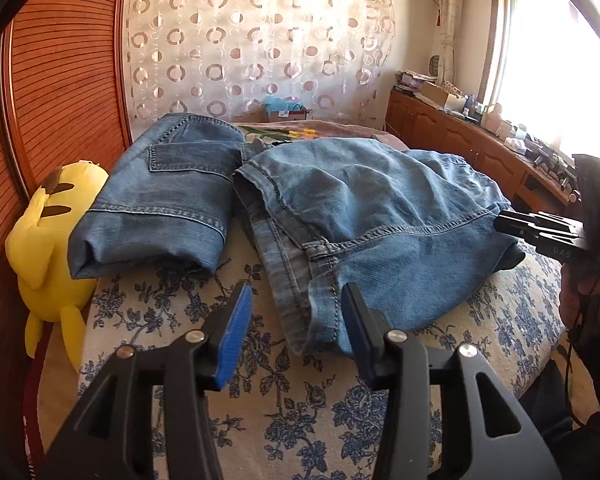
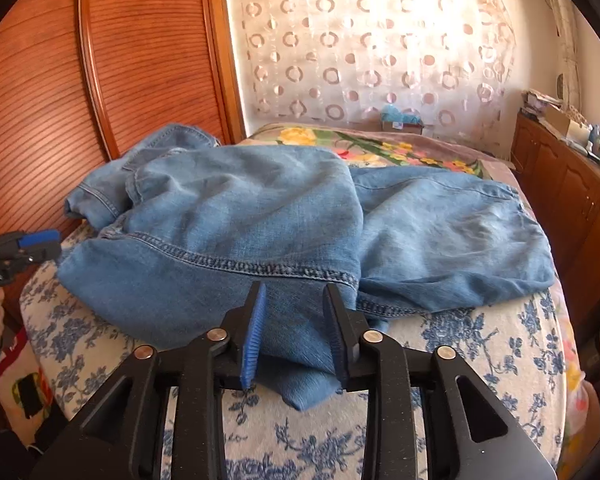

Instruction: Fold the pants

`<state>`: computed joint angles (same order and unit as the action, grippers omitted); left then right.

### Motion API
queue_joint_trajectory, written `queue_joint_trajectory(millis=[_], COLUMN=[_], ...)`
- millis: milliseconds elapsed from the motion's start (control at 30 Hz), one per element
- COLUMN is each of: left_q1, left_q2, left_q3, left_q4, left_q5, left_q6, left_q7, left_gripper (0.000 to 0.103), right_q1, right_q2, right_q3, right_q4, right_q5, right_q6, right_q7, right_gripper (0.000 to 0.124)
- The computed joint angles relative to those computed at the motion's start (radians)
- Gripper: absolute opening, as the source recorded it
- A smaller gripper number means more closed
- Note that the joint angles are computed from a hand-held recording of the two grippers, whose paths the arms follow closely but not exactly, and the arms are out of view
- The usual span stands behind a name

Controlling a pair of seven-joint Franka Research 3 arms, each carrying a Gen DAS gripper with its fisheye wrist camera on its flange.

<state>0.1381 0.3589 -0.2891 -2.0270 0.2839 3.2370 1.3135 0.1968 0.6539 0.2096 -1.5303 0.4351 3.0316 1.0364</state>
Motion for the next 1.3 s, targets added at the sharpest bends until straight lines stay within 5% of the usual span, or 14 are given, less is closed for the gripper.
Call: queue_joint_trajectory(millis=[167, 267, 367, 600, 700, 900, 1200, 1300], left_q1=[-0.06, -0.005, -0.018, -0.044, -0.016, -0.126, -0.109, -0.127], left_q2=[0.004, 0.021, 0.034, 0.084, 0.124, 0.188, 0.291, 0.323], left_q3=[0.069, 0.01, 0.025, 0.044, 0.004, 0.12, 0.079, 0.097], left_q4=[0.014, 0.034, 0.057, 0.144, 0.204, 0.337, 0.509, 0.568], left_q5=[0.017, 0.022, 0.025, 0.011, -0.006, -0.017, -0.073, -0.08], left_q6=[0.015, 0.011, 0.002, -0.038, -0.081, -0.172, -0.266, -0.303], left_q7=[-0.009, 0.005, 0.005, 0.018, 0.05, 0.022, 0.09, 0.09], left_gripper=[0.06, 0.066, 0.067, 0.067, 0.067, 0.067, 0.066, 0.059], right_q1=[0.051, 0.068, 0.073, 0.104, 0.101, 0.092, 0.072, 0.081], right_q2=[0.031, 0.04, 0.045, 0.062, 0.063, 0.062, 0.063, 0.074], right_q3=[-0.055, -0.074, -0.078, -0.113, -0.109, -0.101, -0.079, -0.094], right_q4=[0.035, 0.043, 0.044, 0.053, 0.055, 0.049, 0.071, 0.109], right_q5=[-0.024, -0.048, -0.062, -0.101, -0.108, -0.123, -0.125, -0.132], right_q6=[-0.011, -0.007, -0.003, 0.01, 0.003, 0.002, -0.011, -0.031], right_q7=[0.071, 0.098, 0.116, 0.171, 0.187, 0.195, 0.174, 0.177], right_gripper=[0.041, 0.045, 0.047, 0.05, 0.051, 0.051, 0.051, 0.051])
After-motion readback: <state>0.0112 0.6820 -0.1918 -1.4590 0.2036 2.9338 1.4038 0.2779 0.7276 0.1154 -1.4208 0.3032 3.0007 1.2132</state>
